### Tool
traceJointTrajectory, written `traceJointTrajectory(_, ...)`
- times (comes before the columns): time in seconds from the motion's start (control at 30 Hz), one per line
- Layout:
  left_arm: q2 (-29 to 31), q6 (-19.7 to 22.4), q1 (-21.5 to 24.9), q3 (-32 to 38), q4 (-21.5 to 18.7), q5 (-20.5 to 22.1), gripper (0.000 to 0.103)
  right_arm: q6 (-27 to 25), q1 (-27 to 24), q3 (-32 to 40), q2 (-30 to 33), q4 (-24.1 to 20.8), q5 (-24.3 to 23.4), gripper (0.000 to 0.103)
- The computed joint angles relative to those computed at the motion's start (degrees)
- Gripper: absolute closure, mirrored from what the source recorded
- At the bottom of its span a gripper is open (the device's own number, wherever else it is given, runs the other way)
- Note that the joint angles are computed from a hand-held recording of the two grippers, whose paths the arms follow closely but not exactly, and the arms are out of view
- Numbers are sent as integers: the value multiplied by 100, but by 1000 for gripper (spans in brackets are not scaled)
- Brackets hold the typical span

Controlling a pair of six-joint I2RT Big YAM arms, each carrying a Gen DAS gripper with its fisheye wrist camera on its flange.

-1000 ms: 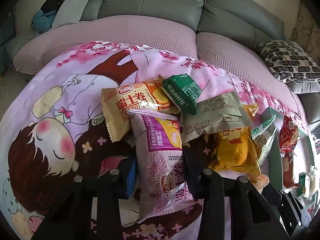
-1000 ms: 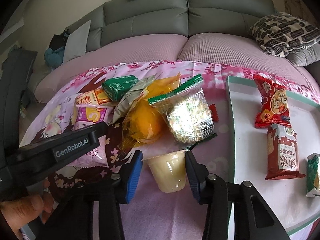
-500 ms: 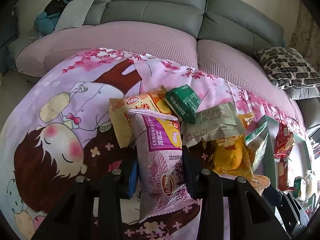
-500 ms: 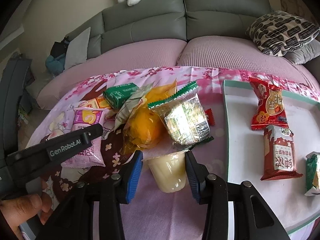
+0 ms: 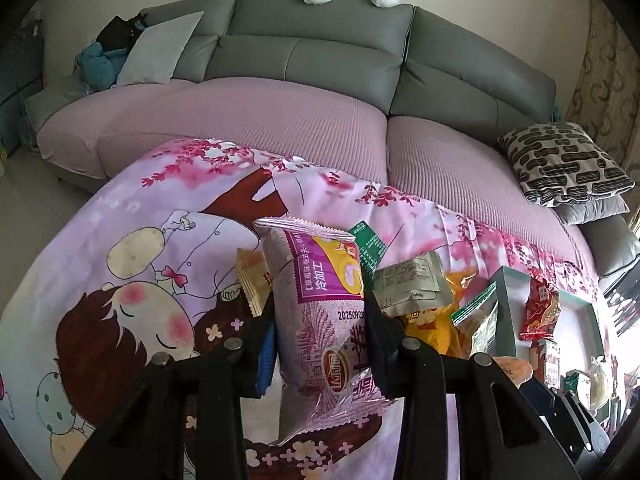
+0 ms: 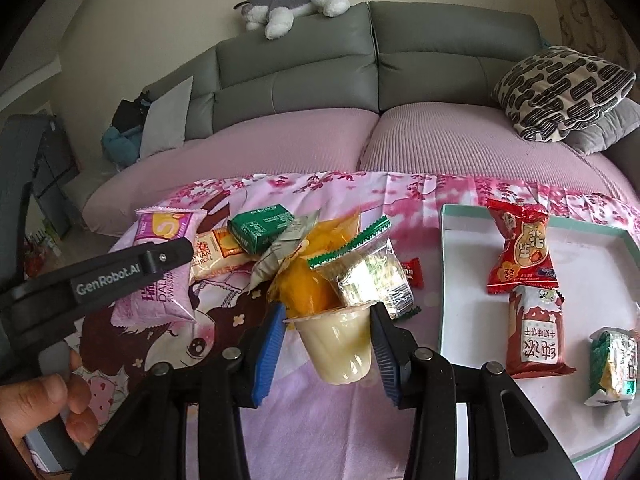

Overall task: Organize snacks
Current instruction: 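Lift and carry pink bag with left tool while right tool carries pudding cup to tray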

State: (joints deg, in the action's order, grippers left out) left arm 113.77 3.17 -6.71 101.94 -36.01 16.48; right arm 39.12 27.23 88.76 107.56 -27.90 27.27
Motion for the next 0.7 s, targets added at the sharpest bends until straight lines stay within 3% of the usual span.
traceJointTrajectory(0.37, -205, 12, -67, -173, 153, 74, 63, -33, 27, -164, -191, 101, 187, 57)
traceJointTrajectory(0.7, -551, 98, -389, -515, 386, 315, 63, 99, -60, -780, -776, 295, 574, 57)
